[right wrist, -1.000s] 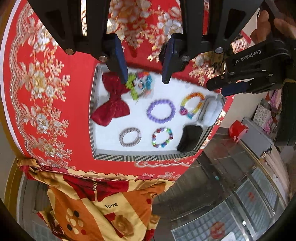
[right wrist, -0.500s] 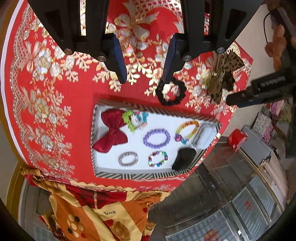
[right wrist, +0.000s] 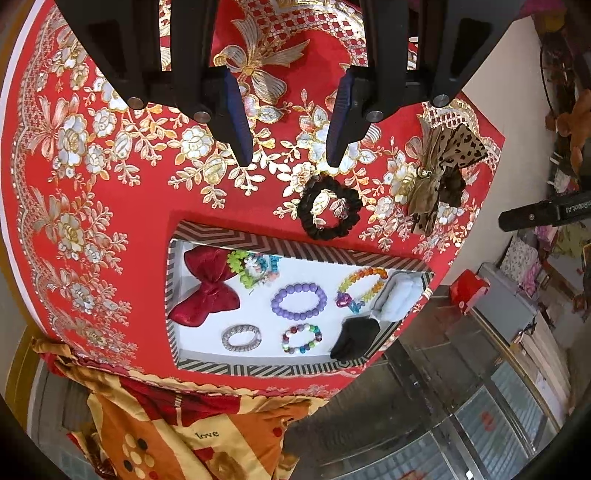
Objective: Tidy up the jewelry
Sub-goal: 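Move both tools back toward the brown scrunchie and black scrunchie, then grasp the brown scrunchie and leopard bow with the left tool while the right tool grasps the black scrunchie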
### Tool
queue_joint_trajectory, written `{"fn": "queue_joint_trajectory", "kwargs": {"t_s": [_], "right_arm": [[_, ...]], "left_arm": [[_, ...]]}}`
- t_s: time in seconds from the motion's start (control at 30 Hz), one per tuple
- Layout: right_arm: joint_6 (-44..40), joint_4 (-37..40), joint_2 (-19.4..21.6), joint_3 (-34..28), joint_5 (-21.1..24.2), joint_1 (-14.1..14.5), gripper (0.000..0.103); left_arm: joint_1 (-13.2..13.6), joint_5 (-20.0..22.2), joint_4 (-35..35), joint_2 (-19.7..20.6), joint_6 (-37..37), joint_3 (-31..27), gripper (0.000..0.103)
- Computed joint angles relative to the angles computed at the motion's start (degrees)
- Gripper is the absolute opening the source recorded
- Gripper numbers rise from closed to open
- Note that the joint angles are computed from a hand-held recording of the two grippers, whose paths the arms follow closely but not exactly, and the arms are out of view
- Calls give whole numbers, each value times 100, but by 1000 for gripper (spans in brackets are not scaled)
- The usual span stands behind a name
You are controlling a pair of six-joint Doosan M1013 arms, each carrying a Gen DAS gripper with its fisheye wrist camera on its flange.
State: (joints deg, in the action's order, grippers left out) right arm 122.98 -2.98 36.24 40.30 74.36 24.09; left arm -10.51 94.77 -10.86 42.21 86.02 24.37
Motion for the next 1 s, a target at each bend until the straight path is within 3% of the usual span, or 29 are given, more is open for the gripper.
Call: {"fn": "queue_joint_trajectory", "kwargs": {"t_s": [0.2,0.37,0.43,0.5,0.63,0.87,1.0], "right_arm": [[-190,146,188,-276,173,-10,39],[-315,217,329,-511,300,-15,40],[-338,240,365,-570,322,-21,40],[-341,267,389,-601,323,-30,40],[-336,315,423,-636,345,-50,40],[-329,380,419,-616,340,-108,41],[-346,463,451,-641,355,-147,48]], "left_arm": [[18,287,-35,49,-95,115,52],[101,575,-292,177,-910,86,52],[134,501,-348,160,-1385,171,54],[156,312,-399,97,-1747,325,65],[173,237,-617,152,-2215,290,71],[65,340,-334,284,-2564,182,72],[7,427,-155,337,-2602,156,72]]}}
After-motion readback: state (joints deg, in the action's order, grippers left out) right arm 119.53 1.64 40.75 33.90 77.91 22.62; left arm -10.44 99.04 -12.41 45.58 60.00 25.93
